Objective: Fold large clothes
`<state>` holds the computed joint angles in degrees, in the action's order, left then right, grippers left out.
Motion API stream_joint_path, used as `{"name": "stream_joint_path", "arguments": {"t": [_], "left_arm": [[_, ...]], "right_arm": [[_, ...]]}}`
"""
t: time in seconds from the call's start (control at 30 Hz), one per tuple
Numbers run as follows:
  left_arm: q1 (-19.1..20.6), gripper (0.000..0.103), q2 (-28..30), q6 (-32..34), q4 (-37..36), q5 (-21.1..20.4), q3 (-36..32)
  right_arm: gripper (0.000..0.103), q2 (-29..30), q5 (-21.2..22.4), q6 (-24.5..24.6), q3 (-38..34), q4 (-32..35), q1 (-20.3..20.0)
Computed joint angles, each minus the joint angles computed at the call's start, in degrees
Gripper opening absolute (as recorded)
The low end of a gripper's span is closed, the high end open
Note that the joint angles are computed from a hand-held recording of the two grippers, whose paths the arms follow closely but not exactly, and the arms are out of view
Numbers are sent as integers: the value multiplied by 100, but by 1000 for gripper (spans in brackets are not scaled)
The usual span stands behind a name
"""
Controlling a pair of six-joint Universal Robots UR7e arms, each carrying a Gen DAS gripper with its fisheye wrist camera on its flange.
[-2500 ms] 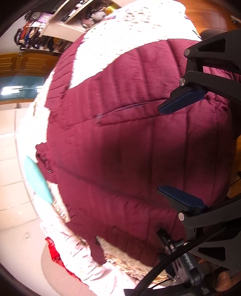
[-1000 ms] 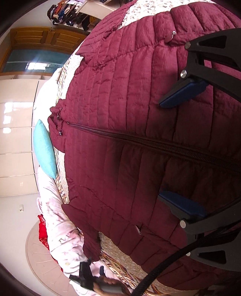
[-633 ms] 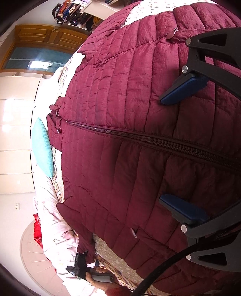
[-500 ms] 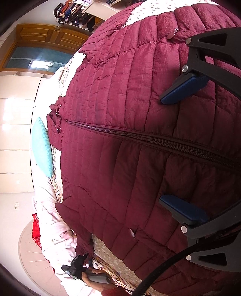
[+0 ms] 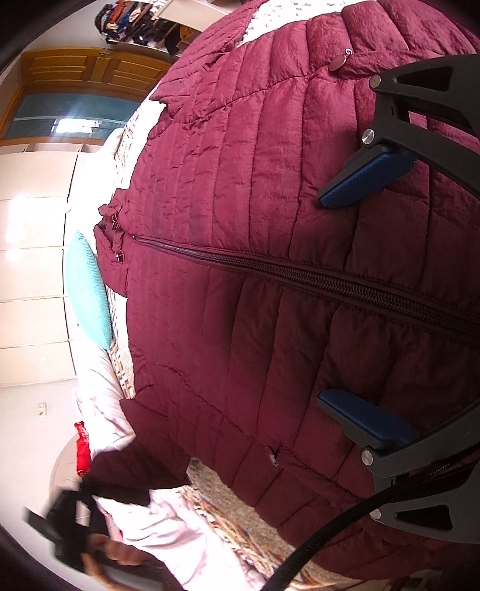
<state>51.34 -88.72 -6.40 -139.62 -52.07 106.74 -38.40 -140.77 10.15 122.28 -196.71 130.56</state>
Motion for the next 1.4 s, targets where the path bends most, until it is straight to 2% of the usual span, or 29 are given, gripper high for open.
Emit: {"name": "stream_joint_path", "arguments": {"t": [0.1,0.2,0.3,0.33,0.37,0.47,0.63,0.77,0.87,0.93,1.0,1.1,1.17,1.3,1.4], "left_arm": [[-414,6,200,-7,152,-268,351],[-688,8,321,-56,207,-184,690],[-849,22,294,-184,419,-90,884],[-887,32,181,-267,543,-134,943],[-944,43,18,-382,631,-176,1042],[-1280,61,-625,-825,858,122,1464],[-1873,69,-1917,-1987,1910,755,2103],[-2174,70,-2924,-3100,3032,1183,2530],[-2411,70,-3478,-3965,3894,1599,2833],[-2381,70,-3673,-4197,4031,1675,3006],[-2178,70,-3753,-4077,3753,1633,3174],[-1979,70,-3862,-3931,3502,1831,3416],[-1895,70,-3995,-3842,3319,1888,3579],[-1509,70,-4126,-3412,2572,1622,3823],[-1474,73,-4226,-3117,2156,1536,3924]], "right_arm": [[101,-29,131,-13,84,-227,-23],[101,-79,338,-4,222,-559,-72],[101,-124,553,-22,334,-821,-137],[101,-135,596,-25,354,-865,-149],[101,-136,616,-20,360,-886,-149],[101,-132,638,-8,364,-908,-145],[101,-151,516,103,293,-578,-100],[99,-519,398,621,73,740,-4],[99,-754,502,667,-140,1066,66],[99,-776,403,482,-531,1358,128],[99,-641,283,231,-1010,1669,127],[99,-206,5,-197,-1783,2196,47],[95,89,-192,-395,-2187,2411,-6],[93,698,-420,-909,-2999,2718,-111],[92,1035,-563,-1097,-3481,2927,-193]]}}
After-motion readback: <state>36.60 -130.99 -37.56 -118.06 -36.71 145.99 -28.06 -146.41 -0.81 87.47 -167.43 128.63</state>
